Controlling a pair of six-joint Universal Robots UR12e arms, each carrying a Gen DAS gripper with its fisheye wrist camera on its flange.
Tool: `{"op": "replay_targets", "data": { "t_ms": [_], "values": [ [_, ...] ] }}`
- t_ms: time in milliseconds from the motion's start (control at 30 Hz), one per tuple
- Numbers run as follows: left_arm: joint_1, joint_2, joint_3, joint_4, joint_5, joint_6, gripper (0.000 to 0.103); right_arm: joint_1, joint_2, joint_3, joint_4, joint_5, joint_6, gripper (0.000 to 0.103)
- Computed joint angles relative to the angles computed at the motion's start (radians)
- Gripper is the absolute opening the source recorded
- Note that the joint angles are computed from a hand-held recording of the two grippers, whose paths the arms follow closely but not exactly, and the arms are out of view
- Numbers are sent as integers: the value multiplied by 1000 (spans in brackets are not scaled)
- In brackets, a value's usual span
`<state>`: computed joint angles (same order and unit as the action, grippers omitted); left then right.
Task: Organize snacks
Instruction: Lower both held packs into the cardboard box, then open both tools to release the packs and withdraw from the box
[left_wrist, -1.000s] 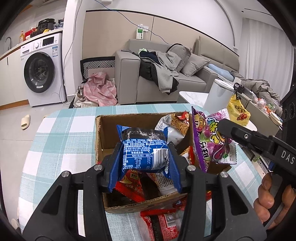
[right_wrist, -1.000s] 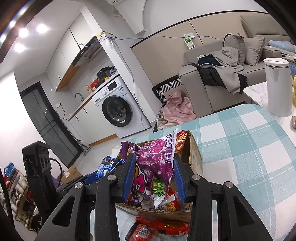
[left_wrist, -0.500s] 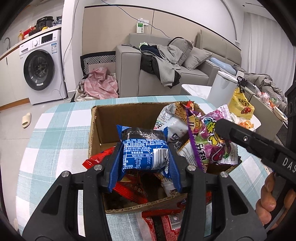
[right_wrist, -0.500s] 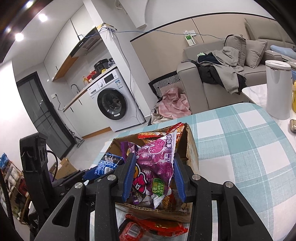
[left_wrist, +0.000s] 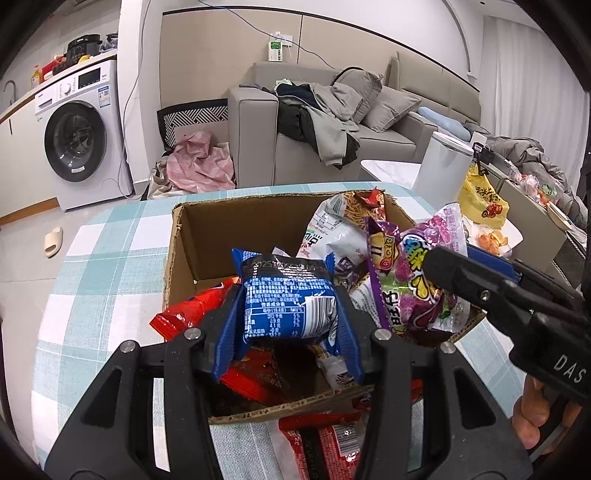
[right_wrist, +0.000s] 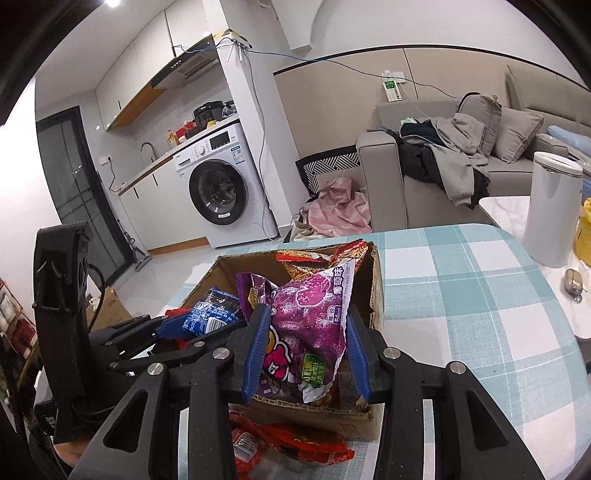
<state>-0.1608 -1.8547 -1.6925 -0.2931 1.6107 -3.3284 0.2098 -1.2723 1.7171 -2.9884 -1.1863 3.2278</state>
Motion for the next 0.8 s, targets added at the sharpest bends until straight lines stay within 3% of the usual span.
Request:
{"op": "replay_targets", "data": {
  "t_ms": [167,267,333,467,600,633,800],
  "values": [
    [1,12,-6,-10,6,-5,54,-7,-12,11,-12,-3,-1,55],
    [1,29,-23,15,6,-11,71,-14,-21,19,-21,-6,6,69],
    [0,39,-35,35,19,-14,82,-18,-29,25,-19,-11,2,71],
    [0,64,-55,45,27,-13,83,-23,-44,39,-7,-8,-17,86],
    [-1,86,-79,58,35,-32,94,-25,-61,56,-6,-6,-32,100],
    [0,92,-87,65,34,-38,101,-25,-62,59,-10,-6,-33,102],
    [-4,116,-117,79,65,-48,102,-23,-73,68,7,-17,-43,102]
  ]
}}
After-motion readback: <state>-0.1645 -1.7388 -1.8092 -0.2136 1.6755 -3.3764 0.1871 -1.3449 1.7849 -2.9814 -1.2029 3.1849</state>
